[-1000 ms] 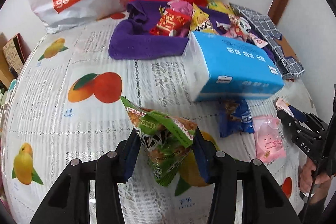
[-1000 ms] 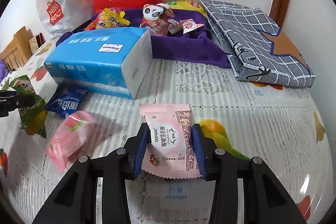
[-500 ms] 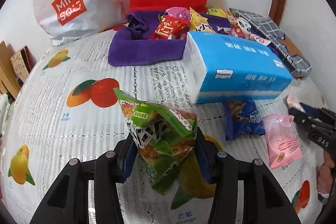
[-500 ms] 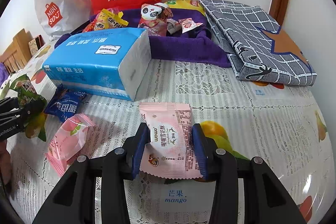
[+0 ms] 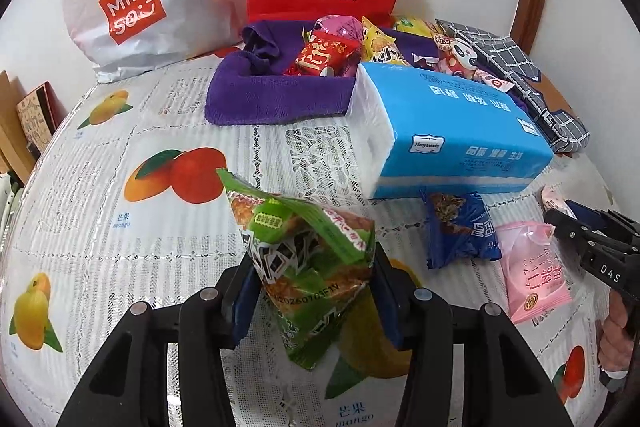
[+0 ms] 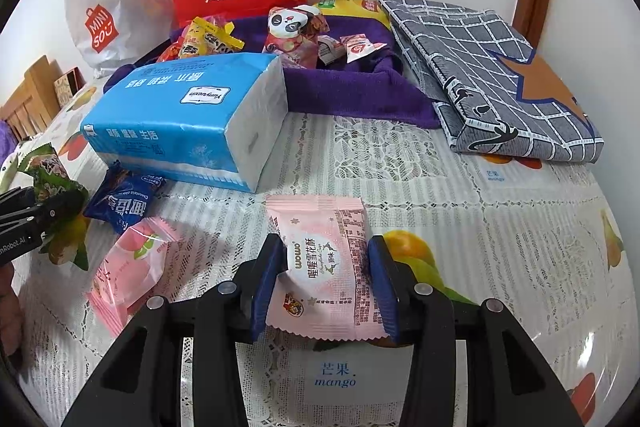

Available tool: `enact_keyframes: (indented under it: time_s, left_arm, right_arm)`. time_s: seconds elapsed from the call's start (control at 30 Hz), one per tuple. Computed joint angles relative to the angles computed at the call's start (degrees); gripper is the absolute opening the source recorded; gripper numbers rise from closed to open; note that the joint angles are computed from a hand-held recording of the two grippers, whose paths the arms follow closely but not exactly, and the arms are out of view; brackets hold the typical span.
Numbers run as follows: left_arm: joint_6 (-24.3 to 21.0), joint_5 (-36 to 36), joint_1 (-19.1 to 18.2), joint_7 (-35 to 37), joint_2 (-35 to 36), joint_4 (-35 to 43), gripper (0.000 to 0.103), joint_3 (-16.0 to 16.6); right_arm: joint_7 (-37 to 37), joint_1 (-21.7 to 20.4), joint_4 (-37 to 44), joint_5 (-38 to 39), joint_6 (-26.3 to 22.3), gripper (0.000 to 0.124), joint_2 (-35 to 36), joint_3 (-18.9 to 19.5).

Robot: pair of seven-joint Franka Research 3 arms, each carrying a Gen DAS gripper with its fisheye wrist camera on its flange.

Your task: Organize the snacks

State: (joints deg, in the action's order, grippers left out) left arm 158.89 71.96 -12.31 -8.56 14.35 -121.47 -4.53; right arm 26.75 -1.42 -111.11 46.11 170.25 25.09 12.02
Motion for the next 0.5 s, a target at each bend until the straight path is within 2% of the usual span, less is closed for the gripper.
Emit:
enact_keyframes:
  time_s: [0.4, 0.5]
  left_arm:
    - [0.60, 1.06, 0.11, -1.50, -0.14, -0.21, 0.047, 0.13]
    - [-0.93, -0.07, -0.13, 0.36, -0.13, -0.02, 0.045, -0.36]
  right_arm:
    - [-0.27, -0.34, -0.02, 0.27, -0.41, 0.043, -0.15, 0.30]
    - [-0.43, -0.45, 0.09, 0.81, -0.72, 0.041, -0.21, 0.30]
